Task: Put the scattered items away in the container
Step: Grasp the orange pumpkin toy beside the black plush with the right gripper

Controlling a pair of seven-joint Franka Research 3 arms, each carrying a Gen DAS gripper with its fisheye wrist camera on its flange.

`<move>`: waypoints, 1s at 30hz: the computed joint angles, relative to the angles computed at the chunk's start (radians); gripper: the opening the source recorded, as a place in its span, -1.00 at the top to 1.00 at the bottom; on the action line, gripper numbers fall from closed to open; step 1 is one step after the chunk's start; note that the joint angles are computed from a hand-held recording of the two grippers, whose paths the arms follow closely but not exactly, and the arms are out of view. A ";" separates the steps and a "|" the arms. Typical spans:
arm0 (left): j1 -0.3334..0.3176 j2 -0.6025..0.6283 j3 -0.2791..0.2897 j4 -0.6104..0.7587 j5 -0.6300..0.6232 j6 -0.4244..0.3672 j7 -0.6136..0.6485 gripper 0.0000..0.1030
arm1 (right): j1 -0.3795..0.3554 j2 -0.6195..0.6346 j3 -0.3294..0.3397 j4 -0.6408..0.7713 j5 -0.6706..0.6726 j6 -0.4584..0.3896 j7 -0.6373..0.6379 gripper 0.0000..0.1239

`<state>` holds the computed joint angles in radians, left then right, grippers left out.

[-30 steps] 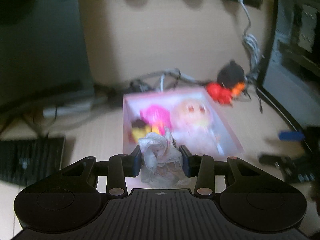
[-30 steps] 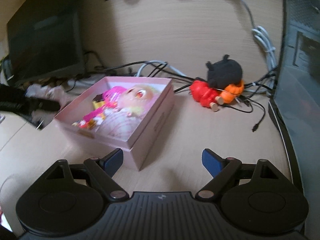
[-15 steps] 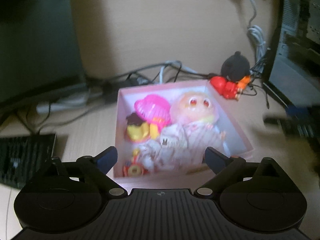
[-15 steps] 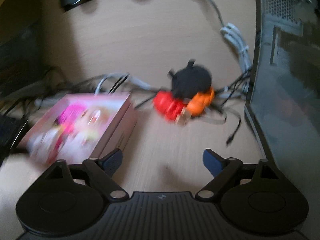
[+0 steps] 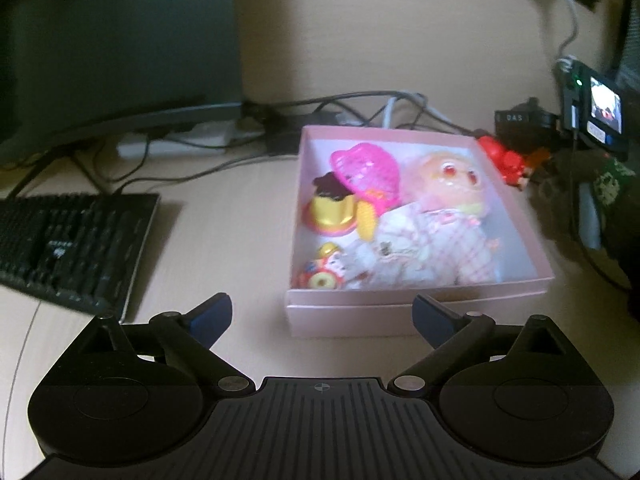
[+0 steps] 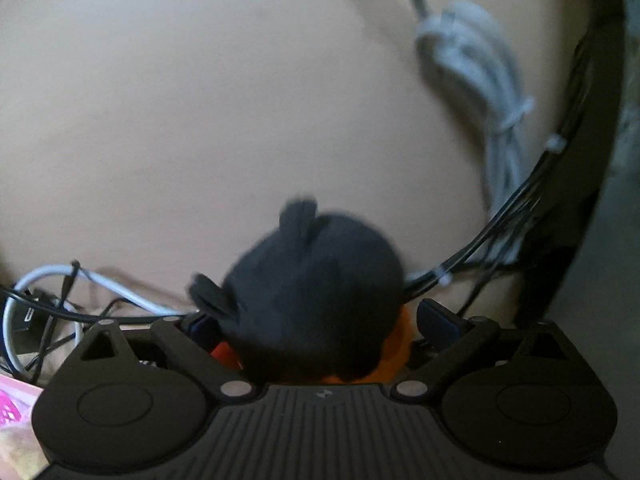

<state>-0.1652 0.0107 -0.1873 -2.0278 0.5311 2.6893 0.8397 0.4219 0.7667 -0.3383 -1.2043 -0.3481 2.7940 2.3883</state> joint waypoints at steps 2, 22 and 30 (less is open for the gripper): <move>0.001 0.001 0.002 0.001 -0.001 -0.009 -0.005 -0.93 | 0.008 -0.023 -0.004 -0.055 -0.003 0.041 0.009 -0.40; -0.064 -0.104 -0.010 -0.161 -0.423 0.137 0.439 -0.93 | 0.128 -0.770 0.076 -1.065 -0.121 0.234 -0.173 -0.42; -0.105 -0.128 0.004 -0.185 -0.566 0.123 0.552 -0.94 | 0.168 -0.902 0.114 -1.199 0.246 0.303 -0.594 -0.56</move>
